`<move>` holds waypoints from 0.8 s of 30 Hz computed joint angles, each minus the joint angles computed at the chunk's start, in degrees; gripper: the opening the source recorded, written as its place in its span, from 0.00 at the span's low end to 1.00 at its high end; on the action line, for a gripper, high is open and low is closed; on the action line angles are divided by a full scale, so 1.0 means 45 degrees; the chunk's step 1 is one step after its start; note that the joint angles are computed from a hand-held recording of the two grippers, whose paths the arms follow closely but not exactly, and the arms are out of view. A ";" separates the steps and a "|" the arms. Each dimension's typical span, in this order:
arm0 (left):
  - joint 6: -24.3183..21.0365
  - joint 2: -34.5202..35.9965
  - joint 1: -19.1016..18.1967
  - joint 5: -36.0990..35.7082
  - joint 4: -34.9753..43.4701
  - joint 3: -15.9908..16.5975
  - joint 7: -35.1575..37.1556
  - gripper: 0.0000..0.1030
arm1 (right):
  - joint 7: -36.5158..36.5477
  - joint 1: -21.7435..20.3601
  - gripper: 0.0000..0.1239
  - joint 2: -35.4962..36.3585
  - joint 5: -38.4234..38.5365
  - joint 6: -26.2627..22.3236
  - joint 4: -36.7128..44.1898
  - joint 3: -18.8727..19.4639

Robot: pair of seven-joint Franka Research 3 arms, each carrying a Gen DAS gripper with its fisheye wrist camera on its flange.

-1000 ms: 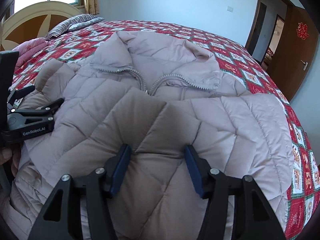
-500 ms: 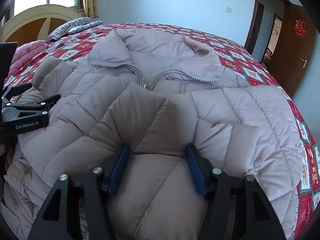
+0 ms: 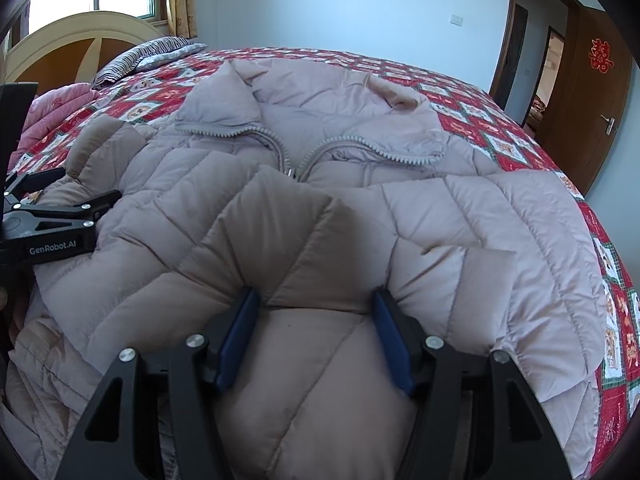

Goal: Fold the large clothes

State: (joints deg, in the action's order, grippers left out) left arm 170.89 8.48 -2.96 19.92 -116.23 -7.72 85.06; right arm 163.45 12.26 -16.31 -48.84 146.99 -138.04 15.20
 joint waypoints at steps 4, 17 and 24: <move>-0.0360 -0.0364 -0.0421 0.1616 0.0153 0.0517 -0.1334 0.99 | 0.0089 -0.0032 0.51 -0.0078 -0.0031 0.0181 -0.0091 -0.0011; -0.2813 0.2425 -0.0282 -0.3132 0.5855 -0.1133 0.2333 0.99 | 0.0014 -0.0197 0.55 -0.0340 0.0150 0.0991 -0.0408 -0.0099; -0.5922 0.6558 -0.1456 -0.2324 1.1780 -0.0805 0.2298 0.99 | -0.1593 -0.0863 0.69 -0.0528 0.1446 0.2989 -0.0997 -0.0125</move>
State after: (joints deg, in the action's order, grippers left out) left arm 144.24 37.99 -9.51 9.46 -63.22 -11.34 95.40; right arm 156.28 8.37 -18.69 -42.33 160.44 -142.53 14.64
